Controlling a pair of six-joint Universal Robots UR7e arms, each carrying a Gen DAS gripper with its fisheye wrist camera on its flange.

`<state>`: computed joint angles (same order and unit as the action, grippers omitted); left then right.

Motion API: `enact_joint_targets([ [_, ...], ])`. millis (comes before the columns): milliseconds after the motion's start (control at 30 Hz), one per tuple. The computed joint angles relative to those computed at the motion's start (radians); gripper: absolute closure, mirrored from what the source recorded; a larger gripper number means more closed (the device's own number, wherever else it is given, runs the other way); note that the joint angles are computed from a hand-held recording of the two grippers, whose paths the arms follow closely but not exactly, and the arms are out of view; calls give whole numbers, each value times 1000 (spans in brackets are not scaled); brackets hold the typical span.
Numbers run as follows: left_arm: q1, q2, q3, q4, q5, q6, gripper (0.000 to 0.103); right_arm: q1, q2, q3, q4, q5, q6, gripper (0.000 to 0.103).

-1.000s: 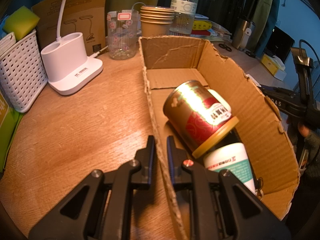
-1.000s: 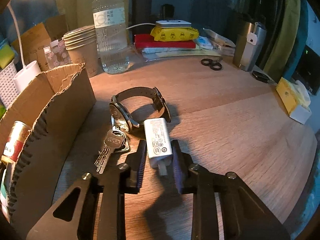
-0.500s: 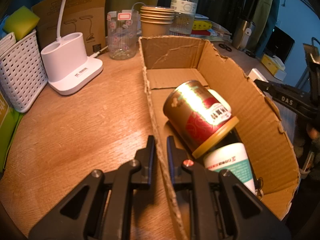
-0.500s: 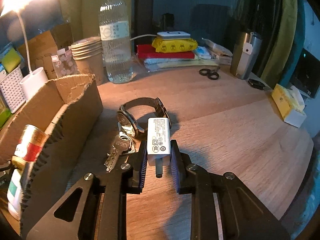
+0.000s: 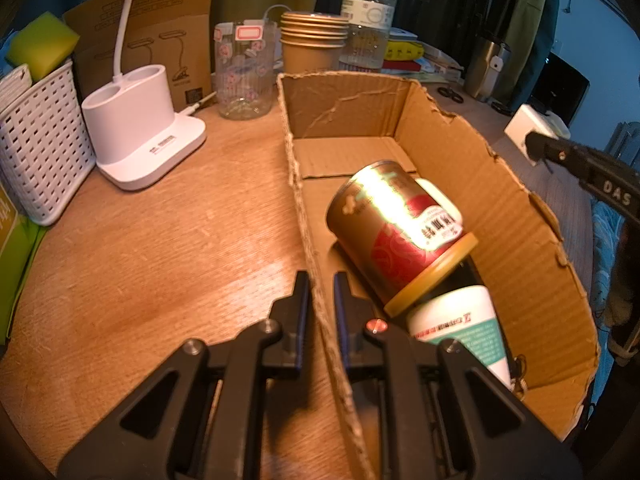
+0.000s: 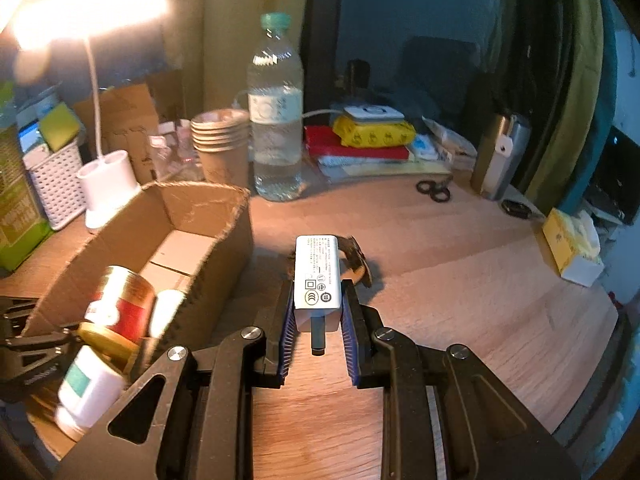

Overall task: Organize rigid objects
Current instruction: 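Carry the charger plug into the box and open the right gripper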

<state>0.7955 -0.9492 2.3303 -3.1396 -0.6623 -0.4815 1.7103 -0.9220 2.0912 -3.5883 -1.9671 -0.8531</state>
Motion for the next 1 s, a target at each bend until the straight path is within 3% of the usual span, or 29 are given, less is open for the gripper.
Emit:
enact_joint_targets([
  [1000, 0, 0, 0, 0, 0, 0, 90, 86, 62, 0, 62, 56, -35, 80],
])
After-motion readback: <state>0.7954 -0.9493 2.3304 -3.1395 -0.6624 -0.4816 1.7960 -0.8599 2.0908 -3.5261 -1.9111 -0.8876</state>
